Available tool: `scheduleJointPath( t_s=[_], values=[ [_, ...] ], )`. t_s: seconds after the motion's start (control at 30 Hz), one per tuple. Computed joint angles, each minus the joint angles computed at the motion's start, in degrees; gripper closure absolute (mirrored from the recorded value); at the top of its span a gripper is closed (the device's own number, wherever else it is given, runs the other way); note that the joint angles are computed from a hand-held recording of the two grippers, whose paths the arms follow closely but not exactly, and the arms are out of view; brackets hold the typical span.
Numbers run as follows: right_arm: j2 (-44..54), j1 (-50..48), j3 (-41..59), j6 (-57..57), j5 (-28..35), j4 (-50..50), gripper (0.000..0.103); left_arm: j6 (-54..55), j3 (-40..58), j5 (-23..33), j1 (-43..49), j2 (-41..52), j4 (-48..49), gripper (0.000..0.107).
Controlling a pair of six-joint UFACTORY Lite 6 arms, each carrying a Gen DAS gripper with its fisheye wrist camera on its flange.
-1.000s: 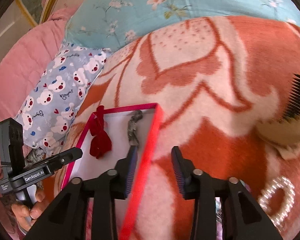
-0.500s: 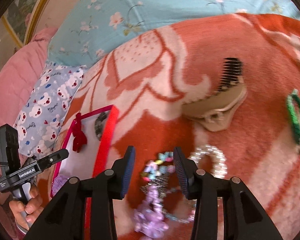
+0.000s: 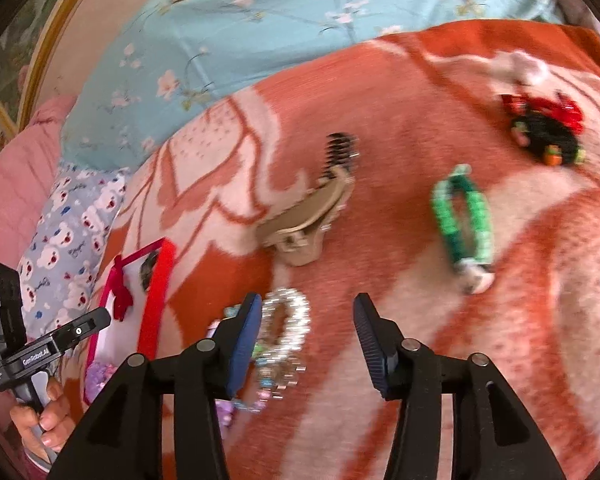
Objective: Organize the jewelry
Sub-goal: 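Open both tools to release the bow and watch, then withdraw, then grasp the beige claw clip with the left tool while the right tool grasps the green braided band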
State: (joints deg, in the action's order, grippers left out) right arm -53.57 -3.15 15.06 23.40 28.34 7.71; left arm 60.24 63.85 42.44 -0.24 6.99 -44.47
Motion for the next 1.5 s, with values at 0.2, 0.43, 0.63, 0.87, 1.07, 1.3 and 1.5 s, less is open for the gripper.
scheduleJointPath(
  t_s=[0.2, 0.43, 0.63, 0.87, 1.07, 1.3, 1.5],
  values=[
    [-3.9, -20.4, 0.5, -24.6, 7.9, 14.0, 0.045, -4.1, 1.5, -3.0, -7.6, 2.0, 2.0, 0.039],
    [3.6, -30.5, 2.5, -38.9, 7.4, 20.4, 0.04, -8.6, 5.9, -6.4, -15.8, 6.9, 5.5, 0.025],
    [12.0, -27.6, 3.9, -39.3, 1.4, 18.2, 0.039, -10.9, 12.8, -8.4, -21.6, 13.9, 8.3, 0.024],
    [16.0, -29.9, 3.6, -49.0, -1.2, 24.8, 0.039, -8.9, 25.7, -7.7, -26.0, 25.4, 9.5, 0.024],
    [18.3, -33.3, 3.9, -58.0, -0.6, 32.8, 0.039, -10.5, 38.5, -6.0, -29.4, 36.3, 14.7, 0.024],
    [19.9, -34.4, 4.3, -61.9, -0.4, 36.6, 0.038, -11.3, 40.2, -6.8, -31.8, 39.9, 18.5, 0.024],
    [19.3, -32.2, 3.6, -58.3, -3.2, 33.4, 0.044, -3.8, 30.7, -8.1, -30.5, 33.0, 12.0, 0.032]
  ],
)
